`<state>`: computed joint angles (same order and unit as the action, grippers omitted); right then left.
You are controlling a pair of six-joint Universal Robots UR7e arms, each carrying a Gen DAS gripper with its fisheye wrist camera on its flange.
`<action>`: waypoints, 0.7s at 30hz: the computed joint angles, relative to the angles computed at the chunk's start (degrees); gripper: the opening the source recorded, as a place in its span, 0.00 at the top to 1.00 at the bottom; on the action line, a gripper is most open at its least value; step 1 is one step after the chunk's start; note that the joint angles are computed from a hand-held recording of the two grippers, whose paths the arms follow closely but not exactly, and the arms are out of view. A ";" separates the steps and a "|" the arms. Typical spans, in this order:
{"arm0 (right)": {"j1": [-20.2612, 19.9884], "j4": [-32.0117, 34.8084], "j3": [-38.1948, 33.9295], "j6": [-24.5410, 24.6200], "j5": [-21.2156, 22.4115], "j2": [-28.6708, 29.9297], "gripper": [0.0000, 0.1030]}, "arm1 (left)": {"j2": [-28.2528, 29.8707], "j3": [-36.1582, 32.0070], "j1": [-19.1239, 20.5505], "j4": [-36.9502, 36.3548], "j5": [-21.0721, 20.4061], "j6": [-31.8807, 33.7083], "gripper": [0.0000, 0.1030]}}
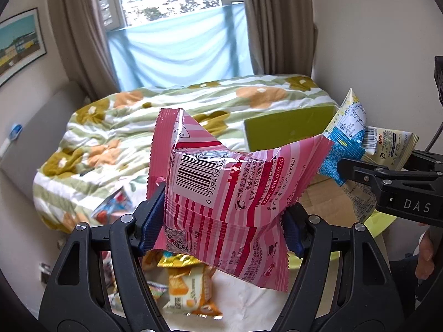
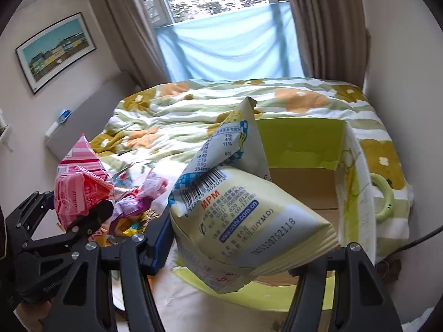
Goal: Organize snacks
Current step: 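Carry the wafer bag into the box with the left tool while the right carries candy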
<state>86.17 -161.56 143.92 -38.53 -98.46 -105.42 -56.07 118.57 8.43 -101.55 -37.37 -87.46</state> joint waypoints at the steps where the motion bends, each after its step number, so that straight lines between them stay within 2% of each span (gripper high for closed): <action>1: -0.34 -0.70 -0.90 0.99 -0.68 0.93 0.43 | 0.77 -0.40 1.46 -3.43 1.11 3.98 0.33; 6: -0.93 -2.52 -5.38 5.47 -4.02 5.25 0.43 | 6.91 -4.18 9.03 -21.15 4.07 25.48 0.33; 9: -1.61 -3.37 -7.06 7.52 -5.56 6.64 0.43 | 11.57 -7.98 13.43 -28.92 3.57 37.35 0.32; 12: -2.18 -4.82 -8.44 9.23 -7.45 8.49 0.43 | 15.88 -11.63 16.98 -33.47 2.20 46.27 0.32; 17: -3.84 -4.83 -10.29 11.91 -8.37 10.51 0.43 | 20.57 -15.97 20.20 -34.48 0.69 51.81 0.28; 18: -4.06 -4.80 -10.59 12.47 -8.45 10.86 0.43 | 21.08 -16.34 20.56 -34.87 0.47 52.43 0.18; 19: -4.23 -4.87 -10.82 13.01 -8.67 11.20 0.43 | 21.22 -16.12 20.60 -35.18 0.28 52.60 0.04; 20: -4.42 -4.89 -10.95 13.40 -8.84 11.45 0.43 | 21.48 -16.21 20.73 -35.38 0.54 52.93 0.00; 21: -4.51 -4.83 -11.04 13.82 -9.01 11.66 0.43 | 21.57 -15.94 20.74 -36.22 0.83 53.56 0.00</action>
